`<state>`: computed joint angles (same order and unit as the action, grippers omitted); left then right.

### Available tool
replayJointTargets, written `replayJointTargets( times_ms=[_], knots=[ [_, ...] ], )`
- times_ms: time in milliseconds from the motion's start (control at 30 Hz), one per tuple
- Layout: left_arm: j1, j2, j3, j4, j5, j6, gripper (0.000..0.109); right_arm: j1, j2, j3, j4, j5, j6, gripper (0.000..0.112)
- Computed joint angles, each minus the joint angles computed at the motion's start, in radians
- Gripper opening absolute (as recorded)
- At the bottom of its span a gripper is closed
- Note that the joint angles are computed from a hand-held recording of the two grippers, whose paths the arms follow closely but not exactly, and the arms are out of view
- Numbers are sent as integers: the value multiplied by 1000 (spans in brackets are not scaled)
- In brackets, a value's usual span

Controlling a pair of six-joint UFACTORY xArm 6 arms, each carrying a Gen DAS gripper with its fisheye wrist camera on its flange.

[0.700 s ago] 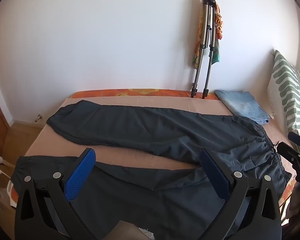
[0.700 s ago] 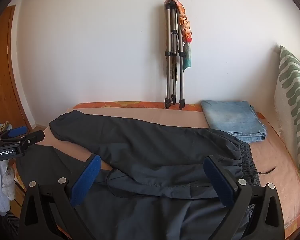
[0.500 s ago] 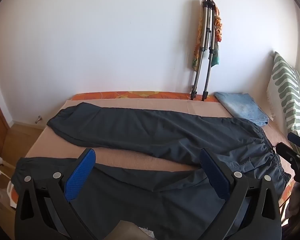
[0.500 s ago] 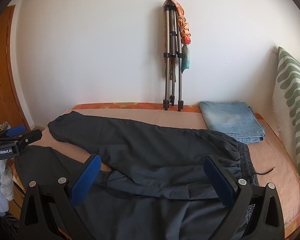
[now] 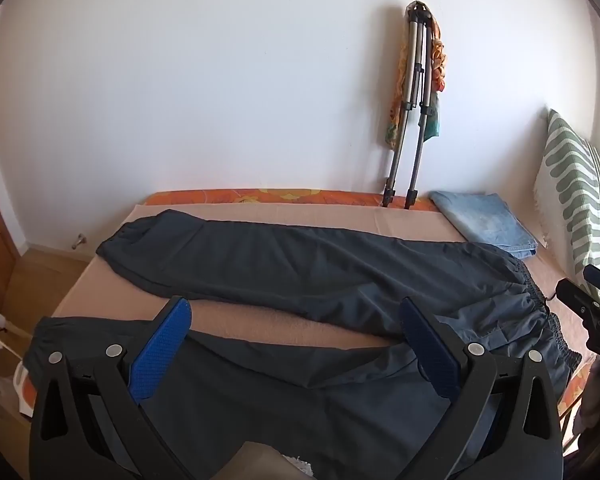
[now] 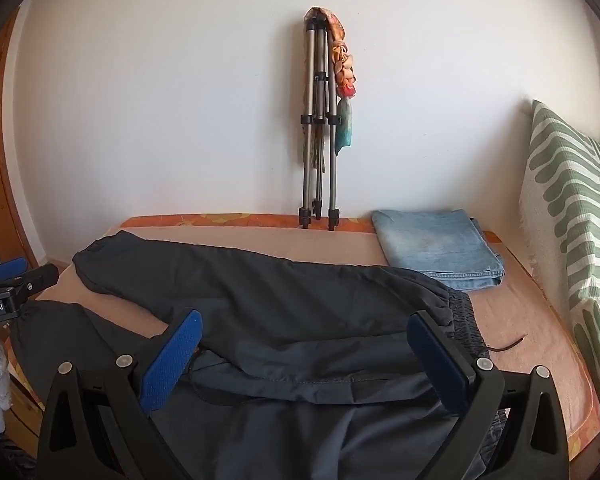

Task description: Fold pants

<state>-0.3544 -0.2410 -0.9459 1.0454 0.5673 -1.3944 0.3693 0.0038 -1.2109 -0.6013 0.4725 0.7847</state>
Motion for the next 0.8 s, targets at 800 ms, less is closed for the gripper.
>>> replayJointTargets(
  times_ms=[800],
  knots=[
    [3, 5, 14, 12, -5, -16, 103, -11, 2, -7, -73, 83, 95, 103]
  ],
)
